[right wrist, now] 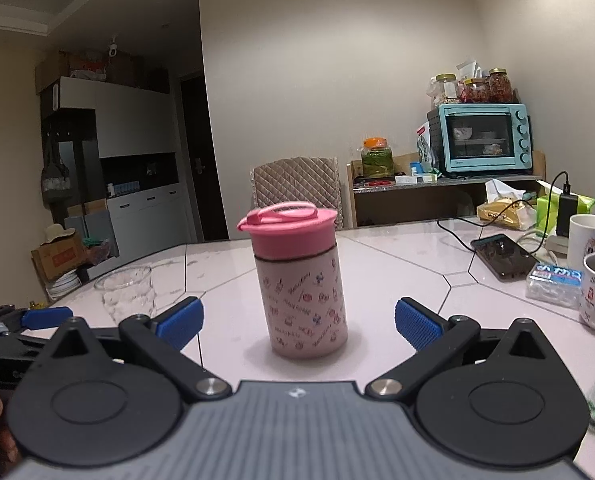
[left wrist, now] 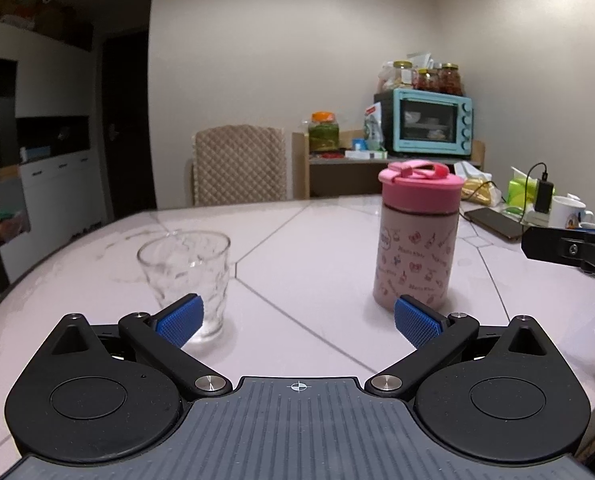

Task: Unscrew bottle cap and pour
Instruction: 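Move both grippers toward the pink patterned bottle on the table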

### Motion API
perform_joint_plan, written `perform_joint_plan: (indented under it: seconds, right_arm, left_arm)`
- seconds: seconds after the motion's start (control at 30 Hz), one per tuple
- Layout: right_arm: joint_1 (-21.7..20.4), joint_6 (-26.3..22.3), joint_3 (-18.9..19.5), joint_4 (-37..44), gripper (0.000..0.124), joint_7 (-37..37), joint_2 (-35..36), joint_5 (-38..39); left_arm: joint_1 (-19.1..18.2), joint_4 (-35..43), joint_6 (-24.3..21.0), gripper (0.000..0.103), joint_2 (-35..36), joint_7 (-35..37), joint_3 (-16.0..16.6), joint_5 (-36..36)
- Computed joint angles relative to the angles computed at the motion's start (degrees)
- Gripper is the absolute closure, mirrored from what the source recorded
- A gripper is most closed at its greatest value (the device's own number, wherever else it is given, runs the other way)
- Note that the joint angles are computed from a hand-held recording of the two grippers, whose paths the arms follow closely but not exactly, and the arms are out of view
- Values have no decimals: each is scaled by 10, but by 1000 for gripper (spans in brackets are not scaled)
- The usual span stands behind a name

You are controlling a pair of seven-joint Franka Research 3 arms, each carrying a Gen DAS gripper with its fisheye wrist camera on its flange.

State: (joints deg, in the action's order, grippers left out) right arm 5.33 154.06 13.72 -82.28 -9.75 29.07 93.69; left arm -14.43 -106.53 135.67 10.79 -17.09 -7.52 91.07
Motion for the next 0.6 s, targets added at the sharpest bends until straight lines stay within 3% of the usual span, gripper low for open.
perform_joint_plan:
  seconds: [0.6]
  right_arm:
    - [-7, 22, 32, 103, 21, 75, 71, -99]
  left_arm:
    - [6, 76, 85, 0, 57, 18, 27, 40]
